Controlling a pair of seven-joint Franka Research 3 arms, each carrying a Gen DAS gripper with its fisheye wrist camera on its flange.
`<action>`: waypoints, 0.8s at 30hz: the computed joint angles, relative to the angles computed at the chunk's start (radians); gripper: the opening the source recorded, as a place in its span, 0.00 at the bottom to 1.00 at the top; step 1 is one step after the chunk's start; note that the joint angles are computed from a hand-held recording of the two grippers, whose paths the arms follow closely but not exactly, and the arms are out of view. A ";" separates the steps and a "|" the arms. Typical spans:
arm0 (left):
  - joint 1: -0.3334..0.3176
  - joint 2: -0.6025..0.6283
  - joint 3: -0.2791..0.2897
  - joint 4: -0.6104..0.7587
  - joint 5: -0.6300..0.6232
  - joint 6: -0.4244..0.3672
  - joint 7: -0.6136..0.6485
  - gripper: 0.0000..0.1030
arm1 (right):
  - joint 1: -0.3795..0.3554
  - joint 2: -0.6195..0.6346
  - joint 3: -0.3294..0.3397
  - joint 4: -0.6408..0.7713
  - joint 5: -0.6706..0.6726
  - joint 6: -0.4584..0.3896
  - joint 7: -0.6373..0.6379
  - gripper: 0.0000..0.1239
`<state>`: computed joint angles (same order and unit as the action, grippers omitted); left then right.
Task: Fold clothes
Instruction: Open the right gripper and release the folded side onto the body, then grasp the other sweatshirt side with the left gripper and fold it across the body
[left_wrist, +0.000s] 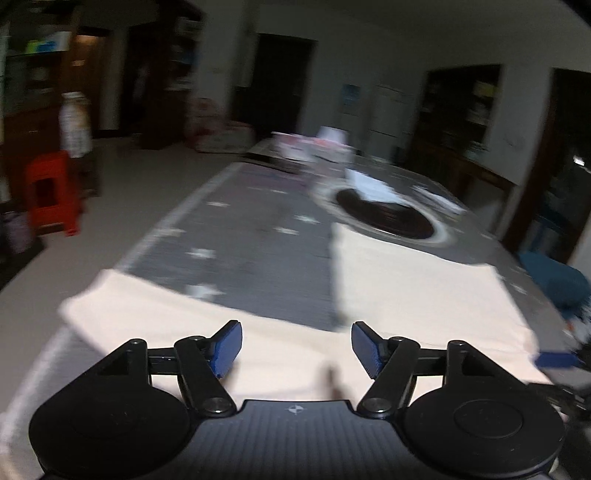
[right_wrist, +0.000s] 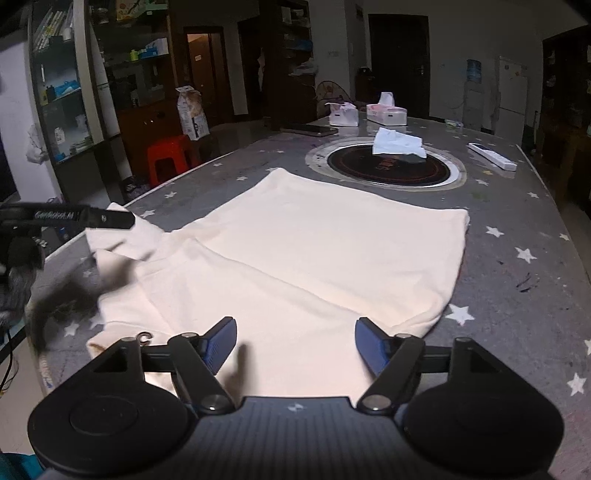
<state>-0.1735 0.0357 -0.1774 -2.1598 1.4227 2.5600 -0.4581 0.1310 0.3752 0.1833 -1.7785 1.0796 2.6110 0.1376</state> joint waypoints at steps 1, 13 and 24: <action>0.000 -0.015 0.000 -0.015 -0.022 -0.037 0.011 0.70 | -0.001 -0.004 0.002 -0.006 0.003 -0.001 -0.004 0.59; 0.059 -0.100 0.000 -0.138 -0.159 -0.254 -0.067 0.72 | 0.006 -0.036 -0.007 -0.037 0.040 -0.021 -0.025 0.61; 0.105 -0.100 0.011 -0.164 -0.119 -0.162 -0.093 0.35 | 0.013 -0.049 -0.014 -0.052 0.059 -0.024 -0.037 0.62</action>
